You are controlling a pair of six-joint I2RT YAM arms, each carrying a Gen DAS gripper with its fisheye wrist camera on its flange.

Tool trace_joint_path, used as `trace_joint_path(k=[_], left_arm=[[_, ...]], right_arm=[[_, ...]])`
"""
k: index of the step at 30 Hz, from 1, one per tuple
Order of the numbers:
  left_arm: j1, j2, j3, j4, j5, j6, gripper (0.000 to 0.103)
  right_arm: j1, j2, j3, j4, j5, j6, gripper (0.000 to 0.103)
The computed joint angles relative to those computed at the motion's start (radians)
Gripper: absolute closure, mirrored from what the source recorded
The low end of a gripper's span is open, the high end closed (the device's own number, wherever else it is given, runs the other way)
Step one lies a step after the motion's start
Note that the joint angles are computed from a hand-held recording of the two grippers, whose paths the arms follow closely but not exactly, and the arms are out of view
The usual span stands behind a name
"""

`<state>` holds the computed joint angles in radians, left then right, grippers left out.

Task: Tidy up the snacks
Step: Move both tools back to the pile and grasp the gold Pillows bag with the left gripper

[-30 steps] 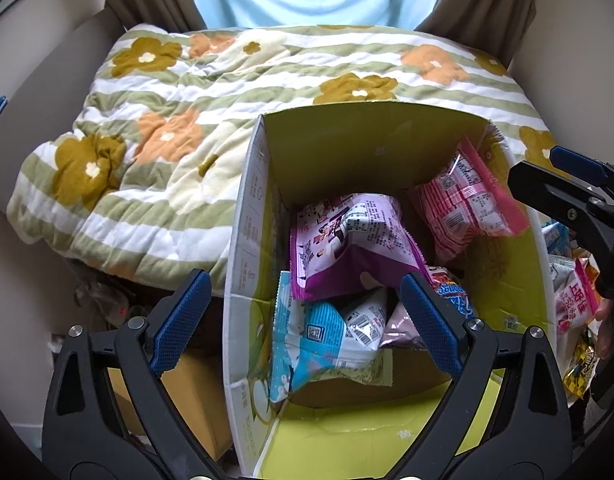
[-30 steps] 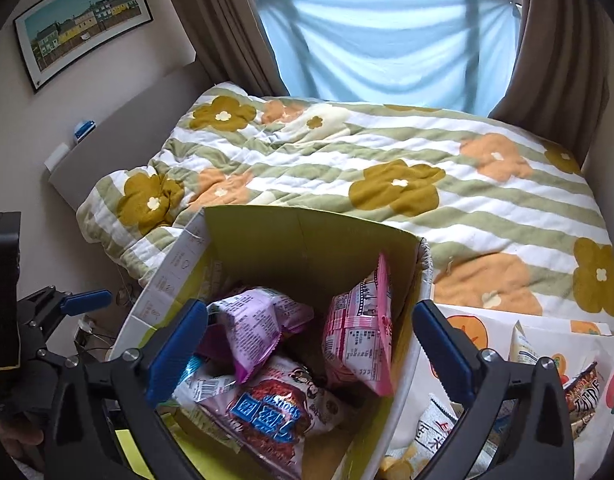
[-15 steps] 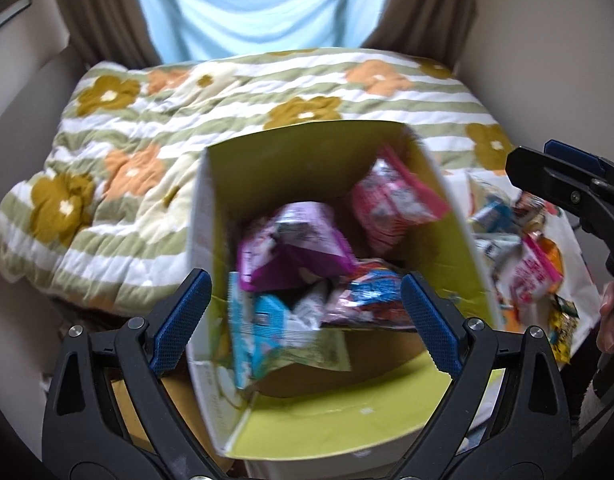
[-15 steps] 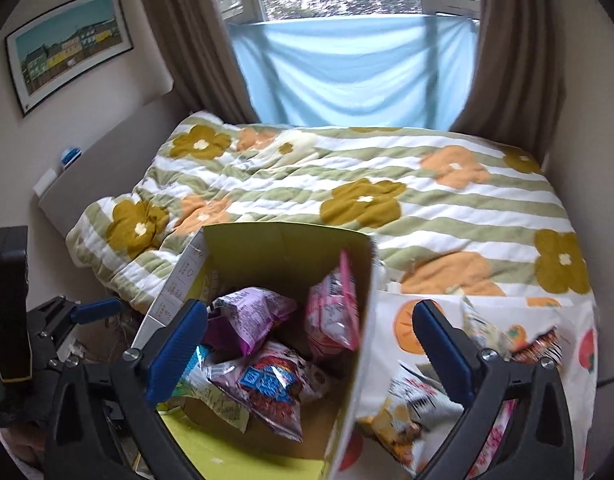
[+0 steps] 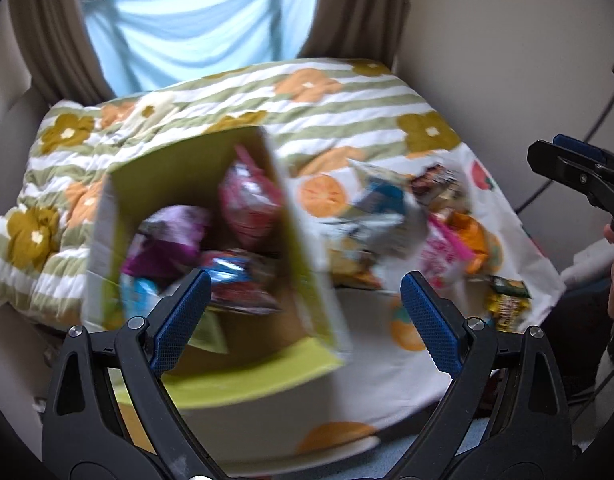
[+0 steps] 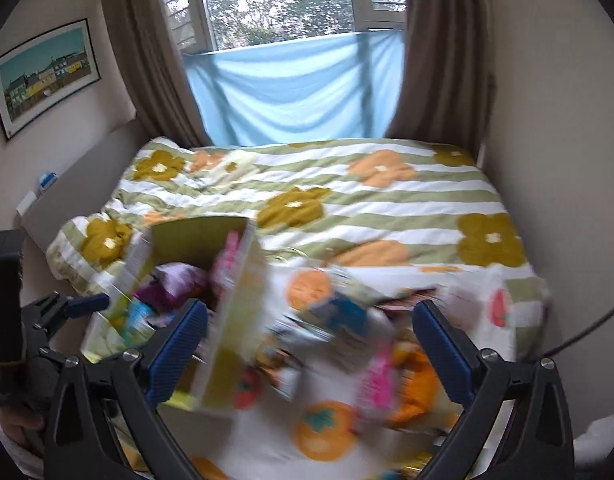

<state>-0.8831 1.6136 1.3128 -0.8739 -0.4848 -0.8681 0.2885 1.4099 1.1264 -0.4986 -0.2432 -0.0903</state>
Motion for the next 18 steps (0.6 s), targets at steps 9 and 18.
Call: trace_joint_path(k=[9, 18], left_arm=[[-0.181, 0.419, 0.418, 0.003, 0.068, -0.048, 0.008], [-0.176, 0.841, 0.855, -0.034, 0.291, 0.079, 0.008]], right_arm=[[-0.440, 0.091, 0.027, -0.158, -0.253, -0.461, 0.001], [-0.611, 0.324, 0.079, -0.188, -0.313, -0.786, 0.001]])
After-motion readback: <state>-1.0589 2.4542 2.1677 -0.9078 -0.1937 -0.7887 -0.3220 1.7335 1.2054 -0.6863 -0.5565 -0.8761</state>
